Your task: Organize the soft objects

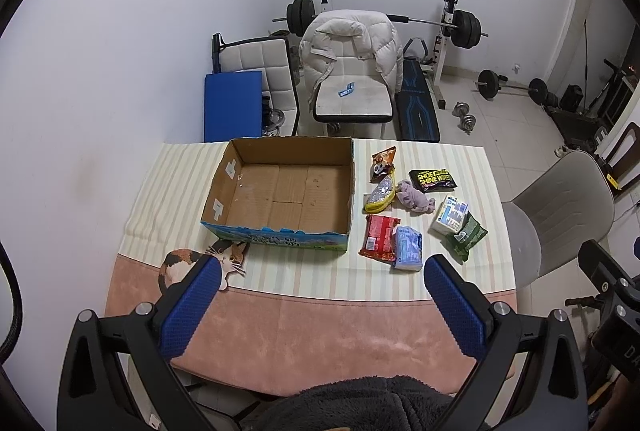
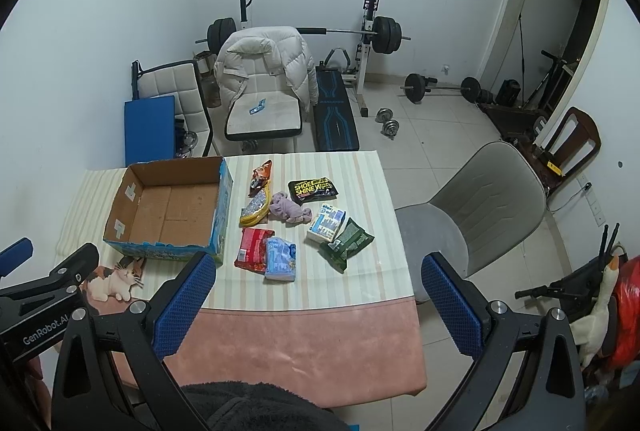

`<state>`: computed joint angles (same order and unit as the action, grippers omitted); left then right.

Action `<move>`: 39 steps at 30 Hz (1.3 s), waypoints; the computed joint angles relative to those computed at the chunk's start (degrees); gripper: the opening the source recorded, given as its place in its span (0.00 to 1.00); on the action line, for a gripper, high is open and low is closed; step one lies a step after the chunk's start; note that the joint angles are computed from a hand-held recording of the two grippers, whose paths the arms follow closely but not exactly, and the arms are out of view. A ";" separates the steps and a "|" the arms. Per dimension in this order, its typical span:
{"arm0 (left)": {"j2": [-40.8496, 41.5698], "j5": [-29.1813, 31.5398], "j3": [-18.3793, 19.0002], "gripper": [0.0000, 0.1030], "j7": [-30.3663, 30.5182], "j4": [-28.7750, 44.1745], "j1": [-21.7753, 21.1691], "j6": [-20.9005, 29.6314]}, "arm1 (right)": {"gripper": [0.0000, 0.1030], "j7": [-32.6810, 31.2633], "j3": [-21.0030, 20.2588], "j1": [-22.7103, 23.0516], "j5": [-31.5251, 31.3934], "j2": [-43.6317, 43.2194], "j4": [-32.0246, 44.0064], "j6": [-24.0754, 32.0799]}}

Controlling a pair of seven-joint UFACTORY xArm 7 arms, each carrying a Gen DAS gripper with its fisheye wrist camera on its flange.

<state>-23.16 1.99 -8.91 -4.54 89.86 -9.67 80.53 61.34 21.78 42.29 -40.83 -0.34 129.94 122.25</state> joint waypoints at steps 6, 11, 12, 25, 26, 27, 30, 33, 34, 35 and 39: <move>3.99 0.68 -0.66 1.00 0.92 0.10 -0.71 -5.27 | 1.00 -0.03 -2.10 -3.78 5.24 -4.06 -6.48 -3.95; 14.36 2.56 -1.83 1.00 2.46 3.18 -2.91 -5.33 | 1.00 -2.55 -8.69 -10.84 16.31 -12.57 -23.23 -13.24; 17.57 2.44 -1.75 1.00 2.60 4.28 -3.50 -4.53 | 1.00 -3.65 -10.67 -12.08 19.04 -14.10 -26.86 -15.70; 48.50 -0.32 -0.16 0.85 -0.90 17.29 -13.98 1.45 | 0.98 -18.56 -29.79 -25.62 51.41 -13.89 -66.72 -51.16; 50.24 -0.84 0.06 0.85 -1.32 18.48 -14.34 2.39 | 0.97 -20.54 -30.39 -26.36 54.09 -11.13 -66.81 -52.86; 51.89 -1.53 0.21 0.85 -1.75 19.45 -14.58 3.00 | 0.97 -21.81 -30.29 -27.01 55.64 -9.00 -66.11 -53.26; 55.19 -2.53 0.70 0.84 -3.22 20.71 -15.33 4.21 | 0.94 -25.58 -29.64 -29.34 60.11 -1.59 -63.94 -54.40; 56.62 -3.36 0.83 0.84 -4.07 20.16 -15.65 4.43 | 0.92 -27.96 -28.25 -32.07 64.84 4.77 -61.71 -54.52; 56.97 -3.69 0.80 0.84 -4.42 19.81 -15.71 4.37 | 0.92 -28.47 -27.60 -32.93 65.87 6.46 -61.07 -54.51; 57.51 -3.96 0.77 0.84 -4.68 19.87 -15.77 4.35 | 0.92 -28.72 -26.90 -33.69 66.24 8.21 -60.14 -54.21; 59.43 -3.77 0.86 0.84 -5.76 20.04 -16.47 4.46 | 0.81 -28.47 -23.99 -36.20 65.42 11.93 -57.28 -53.25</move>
<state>36.27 -1.79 -8.05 -10.30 109.90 -26.14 84.99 32.87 -2.21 6.09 24.59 11.59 72.66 69.01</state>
